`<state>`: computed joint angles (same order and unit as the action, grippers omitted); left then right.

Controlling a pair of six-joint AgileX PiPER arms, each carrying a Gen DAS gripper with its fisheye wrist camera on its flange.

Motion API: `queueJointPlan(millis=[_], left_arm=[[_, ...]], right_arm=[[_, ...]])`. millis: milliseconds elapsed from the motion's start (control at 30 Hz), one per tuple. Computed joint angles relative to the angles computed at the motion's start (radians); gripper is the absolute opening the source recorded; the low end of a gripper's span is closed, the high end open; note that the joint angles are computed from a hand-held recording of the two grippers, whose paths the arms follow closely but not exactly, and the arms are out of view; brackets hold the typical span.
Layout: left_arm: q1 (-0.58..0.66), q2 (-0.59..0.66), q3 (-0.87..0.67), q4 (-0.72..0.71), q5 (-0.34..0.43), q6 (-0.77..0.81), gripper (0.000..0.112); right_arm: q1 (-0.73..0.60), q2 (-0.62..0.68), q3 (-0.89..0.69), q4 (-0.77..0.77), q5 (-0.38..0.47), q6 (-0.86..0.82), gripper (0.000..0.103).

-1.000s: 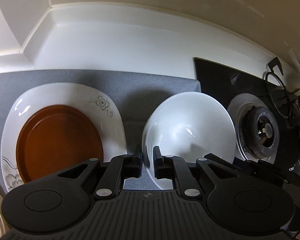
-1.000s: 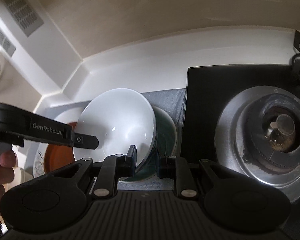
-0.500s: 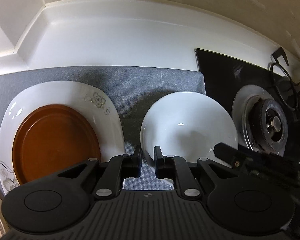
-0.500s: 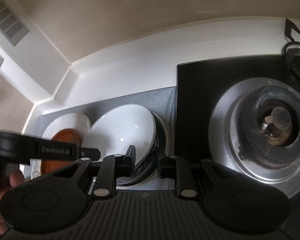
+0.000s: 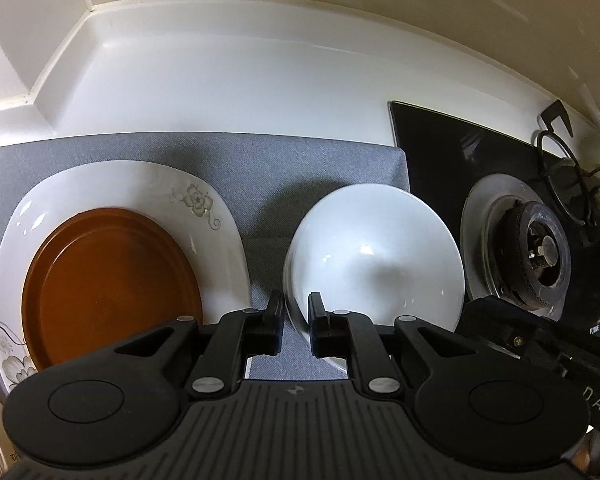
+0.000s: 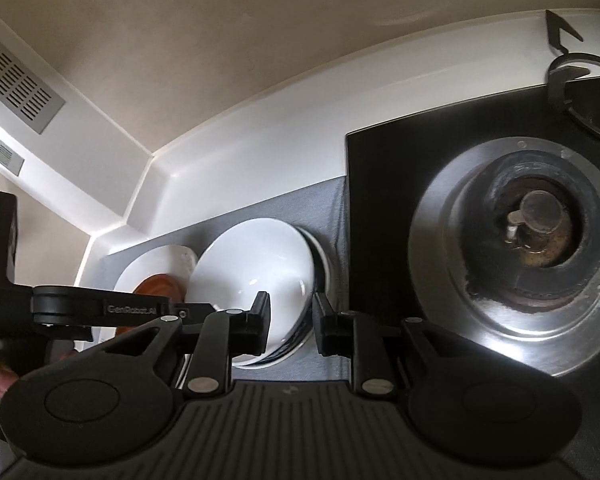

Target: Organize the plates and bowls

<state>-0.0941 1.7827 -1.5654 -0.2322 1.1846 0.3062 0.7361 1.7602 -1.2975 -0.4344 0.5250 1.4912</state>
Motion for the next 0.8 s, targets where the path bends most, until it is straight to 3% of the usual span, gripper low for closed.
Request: queueJointPlan(millis=[100, 233, 300, 333, 367, 400, 667, 800], left_arm=[[-0.001, 0.009, -0.007, 0.012, 0.003, -0.039, 0.018], [-0.005, 0.026, -0.004, 0.007, 0.005, -0.034, 0.018], [-0.006, 0.018, 0.014, 0.004, -0.007, -0.020, 0.017], [-0.006, 0.011, 0.020, 0.004, -0.007, -0.012, 0.017], [-0.003, 0.007, 0.022, 0.001, 0.003, -0.005, 0.018], [0.004, 0.003, 0.027, -0.007, 0.013, -0.004, 0.019], [0.010, -0.052, 0.107, -0.010, -0.009, -0.004, 0.020], [-0.012, -0.051, 0.138, 0.013, -0.055, -0.005, 0.022]], right_arm=[[0.009, 0.015, 0.004, -0.034, -0.021, 0.031, 0.065], [-0.003, 0.042, 0.028, -0.029, -0.120, 0.058, 0.069], [-0.006, 0.063, 0.012, 0.010, -0.116, 0.031, 0.058], [0.007, 0.074, -0.015, -0.016, -0.065, 0.035, 0.052], [0.022, 0.088, -0.050, -0.028, 0.002, 0.013, 0.035], [0.032, 0.093, -0.063, -0.039, 0.038, 0.000, 0.028], [0.037, 0.053, -0.006, -0.010, 0.002, -0.026, 0.031], [0.035, 0.098, -0.064, -0.013, 0.051, -0.052, 0.031]])
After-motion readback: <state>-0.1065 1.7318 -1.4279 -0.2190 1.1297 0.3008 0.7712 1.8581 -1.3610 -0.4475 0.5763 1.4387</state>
